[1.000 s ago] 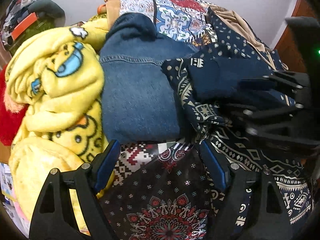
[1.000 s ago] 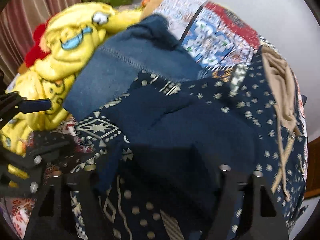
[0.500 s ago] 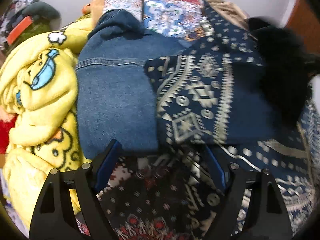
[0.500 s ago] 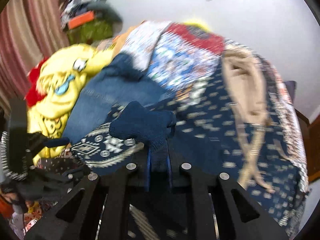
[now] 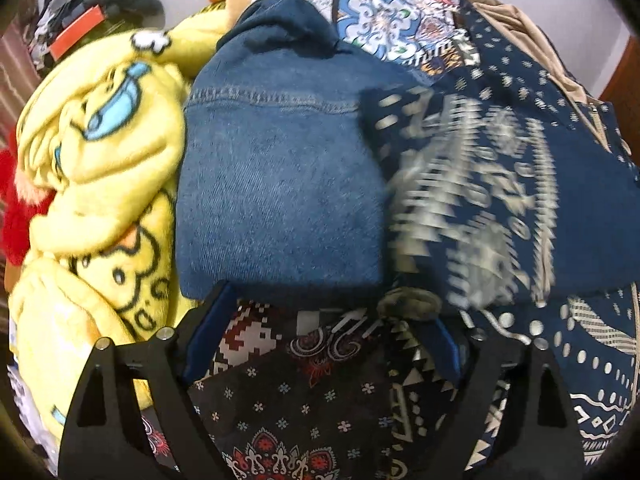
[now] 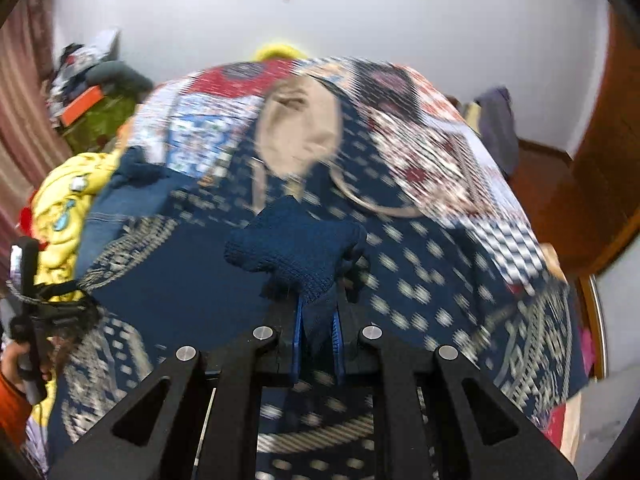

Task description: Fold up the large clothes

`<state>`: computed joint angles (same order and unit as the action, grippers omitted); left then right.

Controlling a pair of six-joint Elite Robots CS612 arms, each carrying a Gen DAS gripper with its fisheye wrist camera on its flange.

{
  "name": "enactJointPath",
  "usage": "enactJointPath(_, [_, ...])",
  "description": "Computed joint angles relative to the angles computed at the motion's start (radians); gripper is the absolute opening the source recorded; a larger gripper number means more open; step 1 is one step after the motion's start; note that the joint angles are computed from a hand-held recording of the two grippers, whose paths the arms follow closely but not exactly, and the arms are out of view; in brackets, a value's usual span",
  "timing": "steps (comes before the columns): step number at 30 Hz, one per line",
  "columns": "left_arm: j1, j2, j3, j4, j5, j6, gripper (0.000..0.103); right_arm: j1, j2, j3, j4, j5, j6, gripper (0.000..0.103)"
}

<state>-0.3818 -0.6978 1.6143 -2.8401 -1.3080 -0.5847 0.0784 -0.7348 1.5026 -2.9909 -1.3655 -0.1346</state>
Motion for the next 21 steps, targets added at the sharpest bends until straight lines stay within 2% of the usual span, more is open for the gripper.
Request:
enactJointPath(6, [0.023,0.006,0.004,-0.016,-0.083,-0.076,0.094,-0.038,0.019,-0.005,0.119,0.018,0.027,0.012])
enactJointPath(7, [0.021,0.007,0.002,-0.012,-0.075,-0.075,0.096,-0.038,0.022,-0.004,0.13,-0.003,0.027,0.013])
enactJointPath(10, [0.017,0.006,0.001,-0.002,-0.054,-0.066,0.096,-0.042,0.016,0.017,0.106,-0.063,0.053,0.025])
enactJointPath(13, [0.011,0.002,-0.001,0.024,-0.03,-0.057,0.096,-0.06,0.003,0.035,0.102,-0.063,0.11,0.034])
enactJointPath(17, [-0.003,-0.006,-0.008,0.071,0.017,-0.033,0.095,-0.083,-0.024,0.065,0.12,-0.063,0.113,0.034])
enactJointPath(21, [-0.029,-0.035,0.013,0.097,0.078,0.043,0.094,-0.103,-0.063,0.115,0.1,-0.046,0.1,0.035])
